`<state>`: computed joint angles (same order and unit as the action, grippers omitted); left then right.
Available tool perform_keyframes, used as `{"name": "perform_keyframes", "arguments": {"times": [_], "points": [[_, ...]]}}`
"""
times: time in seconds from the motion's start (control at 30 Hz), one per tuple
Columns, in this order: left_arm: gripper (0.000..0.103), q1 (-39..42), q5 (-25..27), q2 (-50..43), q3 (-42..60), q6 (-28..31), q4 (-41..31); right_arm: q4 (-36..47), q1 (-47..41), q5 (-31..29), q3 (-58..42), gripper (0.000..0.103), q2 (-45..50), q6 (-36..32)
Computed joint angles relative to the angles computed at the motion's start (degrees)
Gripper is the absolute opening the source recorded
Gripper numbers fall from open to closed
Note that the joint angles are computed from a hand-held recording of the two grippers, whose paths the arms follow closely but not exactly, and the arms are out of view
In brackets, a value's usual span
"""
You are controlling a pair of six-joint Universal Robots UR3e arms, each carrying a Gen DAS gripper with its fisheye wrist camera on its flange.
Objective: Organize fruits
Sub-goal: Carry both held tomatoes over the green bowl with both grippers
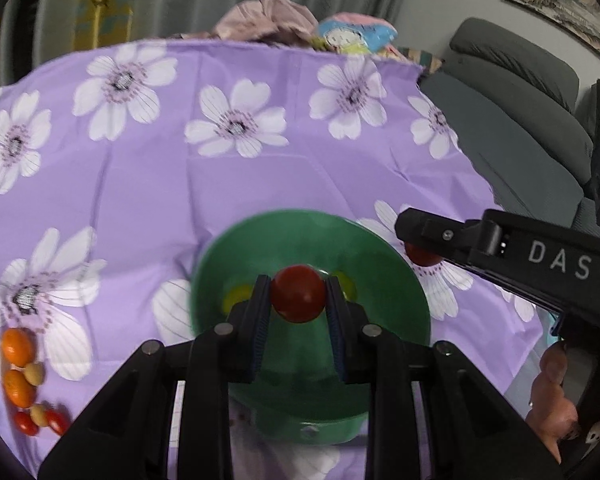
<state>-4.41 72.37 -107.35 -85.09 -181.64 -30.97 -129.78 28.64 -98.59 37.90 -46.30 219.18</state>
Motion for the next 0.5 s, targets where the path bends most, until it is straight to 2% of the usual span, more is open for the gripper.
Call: {"name": "perform_keyframes", "arguments": {"times": [0.37, 0.5], "points": [[0.027, -2.43, 0.00, -6.67, 7.61, 0.27, -6.99, 4.77, -2.33, 2.45, -1.05, 0.031, 1.49, 0.75], [0.027, -2.57, 0.08, -8.13, 9.42, 0.44, -9.15, 8.17, -2.68, 3.30, -5.17, 0.031, 3.98, 0.58]]}}
